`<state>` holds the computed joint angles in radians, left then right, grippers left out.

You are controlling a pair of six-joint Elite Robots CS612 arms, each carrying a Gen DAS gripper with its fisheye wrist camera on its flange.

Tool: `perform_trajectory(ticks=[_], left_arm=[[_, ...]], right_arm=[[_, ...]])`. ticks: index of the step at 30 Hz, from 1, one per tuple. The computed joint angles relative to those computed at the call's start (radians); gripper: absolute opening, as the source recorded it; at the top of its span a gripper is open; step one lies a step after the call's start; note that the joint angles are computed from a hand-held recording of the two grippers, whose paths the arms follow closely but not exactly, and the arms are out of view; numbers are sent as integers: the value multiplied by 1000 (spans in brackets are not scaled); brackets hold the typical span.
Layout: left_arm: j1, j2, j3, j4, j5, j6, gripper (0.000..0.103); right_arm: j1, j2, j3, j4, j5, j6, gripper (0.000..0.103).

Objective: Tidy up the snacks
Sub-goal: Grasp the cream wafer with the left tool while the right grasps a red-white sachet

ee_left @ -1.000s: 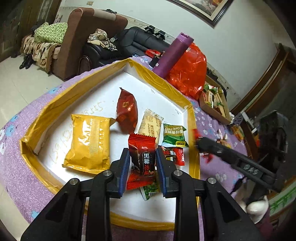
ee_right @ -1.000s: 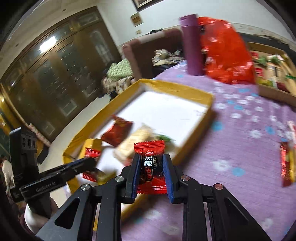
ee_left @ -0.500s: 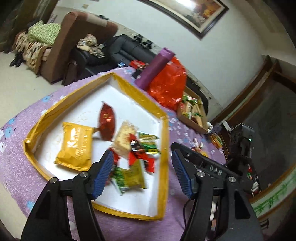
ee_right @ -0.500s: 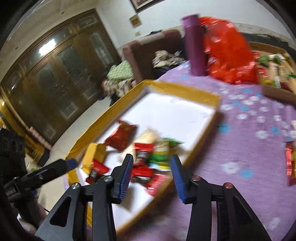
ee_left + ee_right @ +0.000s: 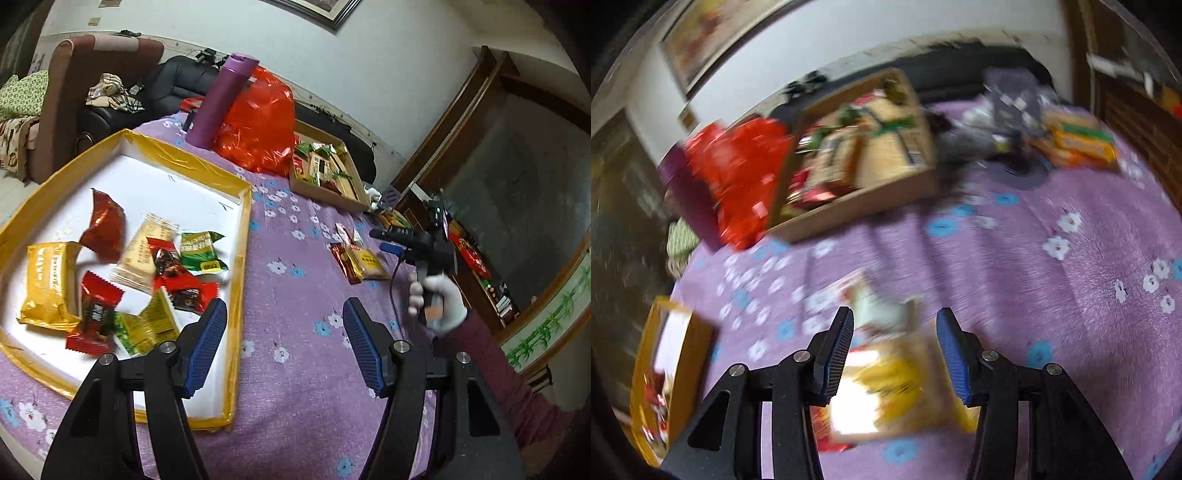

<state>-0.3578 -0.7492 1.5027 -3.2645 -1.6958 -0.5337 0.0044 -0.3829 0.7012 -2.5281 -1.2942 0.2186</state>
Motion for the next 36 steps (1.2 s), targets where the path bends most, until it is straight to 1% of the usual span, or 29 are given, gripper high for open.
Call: perform_trajectory(ticks=[1,2,5,7,8,9,10,11,13,15,17,18,19,20,21,22,23,24,25,27,29,30,31,34,35,36], left_arm=[[-1,2,-3,6,0,-2,65],[-2,3,-5,9,0,-4,65],[-5,4,-8,22,2,-10,65],[-7,3,-8,29,5,-7,65],[-9,2,-8,33,8,-5,65],[-10,4,-10,38,9,-4,65],[-10,5,-13,42,9,-4,65],[-11,6,-16,46,7,-5,65],[-11,8,-21,52,0,-6,65],[-14,9,-25,60,-7,3,65],[-15,11,-29,68,-12,12,65],[-16,10,-29,70,-15,18,65],[-17,10,-29,71,-15,22,65],[-18,11,-30,73,-16,22,65],[-19,12,-32,74,-20,20,65],[-19,13,-33,74,-24,19,65],[-19,15,-35,76,-28,20,65],[-21,17,-38,81,-33,25,65],[-21,18,-40,86,-38,29,65],[-24,19,-44,97,-45,37,65],[-30,20,-48,113,-50,52,65],[-32,19,-48,123,-51,63,65],[-35,19,-50,134,-49,75,65],[-41,15,-51,155,-36,95,65],[-41,17,-54,160,-39,96,65],[-41,19,-59,166,-43,97,65]], right_arm=[[-4,17,-31,22,21,8,50],[-5,34,-65,52,34,7,53],[1,89,-169,138,46,18,55],[12,120,-231,204,49,-22,49],[21,123,-235,206,28,-52,45],[26,118,-222,194,43,-79,43],[29,112,-215,222,100,-123,41],[33,102,-201,246,138,-159,40],[41,79,-164,280,183,-237,40],[44,50,-124,395,311,-373,40],[43,21,-82,469,397,-483,39],[40,-6,-33,459,434,-519,40],[37,-22,1,423,443,-512,40],[32,-41,42,355,442,-469,41],[30,-54,75,290,421,-425,46],[28,-65,100,218,378,-385,50],[29,-71,116,174,342,-367,53],[31,-71,117,152,315,-353,53],[33,-62,101,154,305,-345,53],[46,-42,63,136,241,-327,53],[72,6,-26,135,144,-337,53],[83,40,-89,154,101,-343,53],[91,69,-145,179,73,-344,53],[104,134,-265,256,37,-332,52],[109,151,-293,262,20,-331,51],[115,155,-297,252,-2,-335,41]])
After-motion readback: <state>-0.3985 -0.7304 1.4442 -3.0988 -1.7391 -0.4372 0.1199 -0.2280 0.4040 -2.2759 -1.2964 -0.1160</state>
